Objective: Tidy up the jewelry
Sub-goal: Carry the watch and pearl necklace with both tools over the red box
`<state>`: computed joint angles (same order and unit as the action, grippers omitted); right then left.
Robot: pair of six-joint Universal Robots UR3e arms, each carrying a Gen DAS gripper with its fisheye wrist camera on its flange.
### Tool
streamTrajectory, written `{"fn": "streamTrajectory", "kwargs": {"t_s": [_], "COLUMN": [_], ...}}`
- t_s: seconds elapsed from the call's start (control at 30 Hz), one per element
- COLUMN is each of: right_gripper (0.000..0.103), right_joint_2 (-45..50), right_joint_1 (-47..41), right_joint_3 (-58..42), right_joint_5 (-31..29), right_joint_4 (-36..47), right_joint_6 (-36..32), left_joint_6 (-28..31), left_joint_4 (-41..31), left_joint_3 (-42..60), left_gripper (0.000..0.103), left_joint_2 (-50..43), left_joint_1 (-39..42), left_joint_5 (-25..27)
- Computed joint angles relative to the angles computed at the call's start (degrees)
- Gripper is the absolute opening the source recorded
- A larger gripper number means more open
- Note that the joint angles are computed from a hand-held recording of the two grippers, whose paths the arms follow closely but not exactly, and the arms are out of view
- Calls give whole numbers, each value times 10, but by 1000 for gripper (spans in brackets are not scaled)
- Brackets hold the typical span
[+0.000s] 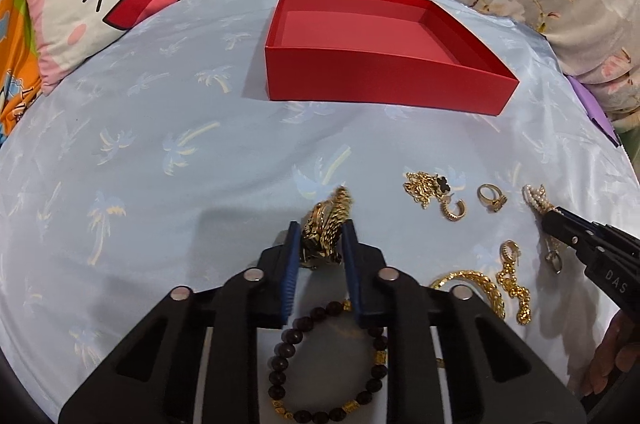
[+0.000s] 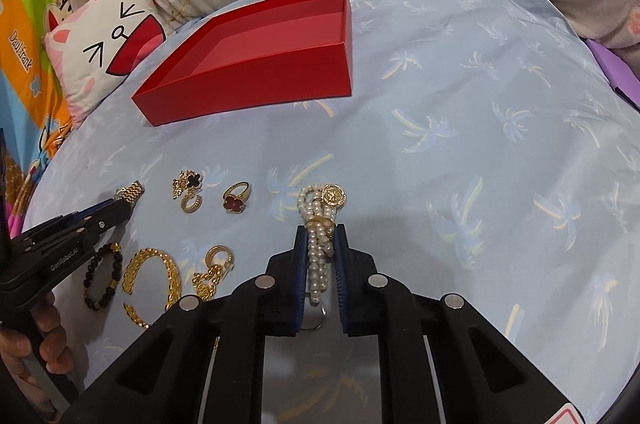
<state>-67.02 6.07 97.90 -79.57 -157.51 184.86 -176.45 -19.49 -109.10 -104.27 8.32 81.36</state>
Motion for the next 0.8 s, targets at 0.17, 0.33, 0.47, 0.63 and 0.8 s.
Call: {"fn": "streamTrajectory", "kwargs": {"t_s": [0.17,0.33,0.47,0.63,0.8], "right_gripper": [11,11,11,11,11], "right_joint_2": [-31,-65,-92,-105,-100], "right_joint_1": [2,10,17,30,37], "right_joint_3": [23,34,29,-4,-42], "right_joint_5": [-1,-6,-7,-16,-20], "right_joint_4": [-9,-9,1,14,31], "right_joint_6": [9,11,15,17,18], "left_joint_6": [-4,-4,2,10,14], "left_joint_4": [-10,-27,-59,-106,-120], "left_joint_3": [-14,-34,-31,-1,28], "left_gripper": [12,11,9,9,9], "left_joint_2": [22,65,106,143,161], "left_joint_1": [3,13,19,30,41], "left_joint_5": [-10,-26,-38,-59,-71]}}
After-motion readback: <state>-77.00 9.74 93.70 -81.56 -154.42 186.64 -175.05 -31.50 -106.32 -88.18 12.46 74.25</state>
